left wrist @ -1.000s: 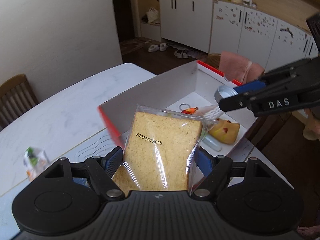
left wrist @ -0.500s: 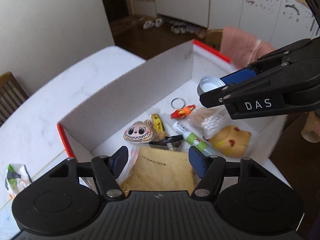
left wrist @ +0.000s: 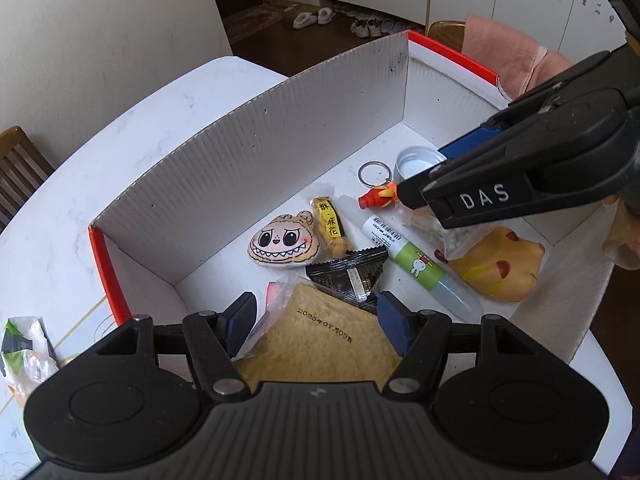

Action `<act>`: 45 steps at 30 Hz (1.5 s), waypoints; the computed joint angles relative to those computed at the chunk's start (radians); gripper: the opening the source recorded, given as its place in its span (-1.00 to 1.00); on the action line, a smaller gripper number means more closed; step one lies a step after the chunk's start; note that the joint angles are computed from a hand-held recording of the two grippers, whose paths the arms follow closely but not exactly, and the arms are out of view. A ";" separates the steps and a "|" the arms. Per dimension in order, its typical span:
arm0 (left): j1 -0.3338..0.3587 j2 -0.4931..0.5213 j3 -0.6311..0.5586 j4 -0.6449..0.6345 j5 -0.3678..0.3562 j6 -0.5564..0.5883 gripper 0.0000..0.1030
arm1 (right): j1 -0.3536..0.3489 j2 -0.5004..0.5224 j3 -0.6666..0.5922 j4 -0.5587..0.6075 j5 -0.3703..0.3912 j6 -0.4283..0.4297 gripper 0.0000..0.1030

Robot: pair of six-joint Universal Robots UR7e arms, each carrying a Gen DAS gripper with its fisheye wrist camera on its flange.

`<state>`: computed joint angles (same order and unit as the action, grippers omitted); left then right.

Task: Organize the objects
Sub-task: 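Carry the bread slice and jar lid with both tools into the red box, then open both tools to release the bread slice and jar lid in the box, then move both tools back over the table toward the tape roller and plastic bag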

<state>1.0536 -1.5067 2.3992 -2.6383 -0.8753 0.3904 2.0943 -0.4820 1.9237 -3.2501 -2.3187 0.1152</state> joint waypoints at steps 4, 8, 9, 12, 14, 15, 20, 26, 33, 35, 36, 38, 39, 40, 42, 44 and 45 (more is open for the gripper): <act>0.009 -0.005 -0.010 0.022 -0.021 -0.010 0.30 | -0.006 -0.005 0.007 -0.004 0.008 0.007 -0.22; 0.015 -0.016 -0.014 0.034 -0.038 -0.032 0.30 | -0.005 -0.011 0.016 -0.009 0.012 0.010 -0.19; 0.015 -0.022 -0.012 0.032 -0.042 -0.033 0.30 | -0.004 -0.012 0.018 -0.012 0.012 0.009 -0.19; 0.014 -0.046 -0.010 0.056 -0.056 -0.062 0.33 | 0.000 -0.021 0.031 -0.027 0.018 0.011 -0.18; 0.012 -0.064 -0.005 0.064 -0.065 -0.082 0.34 | 0.006 -0.027 0.041 -0.039 0.022 0.012 -0.14; 0.011 -0.068 -0.004 0.070 -0.065 -0.092 0.35 | 0.008 -0.032 0.047 -0.043 0.026 0.013 -0.11; 0.025 -0.081 -0.022 0.129 -0.129 -0.148 0.50 | 0.028 -0.054 0.078 -0.066 0.035 0.023 -0.06; -0.003 -0.130 -0.002 0.129 -0.152 -0.192 0.50 | 0.062 -0.080 0.107 -0.076 0.017 0.026 -0.05; -0.024 -0.236 0.020 0.121 -0.194 -0.179 0.50 | 0.109 -0.110 0.130 -0.085 0.001 0.038 -0.01; -0.035 -0.286 0.028 0.133 -0.206 -0.170 0.50 | 0.123 -0.117 0.136 -0.088 0.002 0.045 0.01; -0.039 -0.309 0.032 0.134 -0.210 -0.161 0.50 | 0.131 -0.120 0.138 -0.090 0.002 0.048 0.02; -0.051 -0.356 0.039 0.146 -0.211 -0.146 0.50 | 0.148 -0.123 0.135 -0.087 -0.001 0.053 0.06; -0.054 -0.379 0.042 0.152 -0.212 -0.138 0.50 | 0.156 -0.123 0.134 -0.089 -0.001 0.053 0.08; -0.057 -0.401 0.044 0.156 -0.213 -0.132 0.51 | 0.165 -0.122 0.132 -0.090 -0.001 0.054 0.08; -0.058 -0.439 0.043 0.171 -0.216 -0.125 0.51 | 0.182 -0.118 0.127 -0.093 -0.004 0.057 0.10; -0.052 -0.477 0.035 0.194 -0.229 -0.120 0.51 | 0.200 -0.112 0.118 -0.090 -0.010 0.062 0.11; -0.048 -0.493 0.032 0.202 -0.233 -0.115 0.51 | 0.210 -0.109 0.114 -0.086 -0.013 0.066 0.12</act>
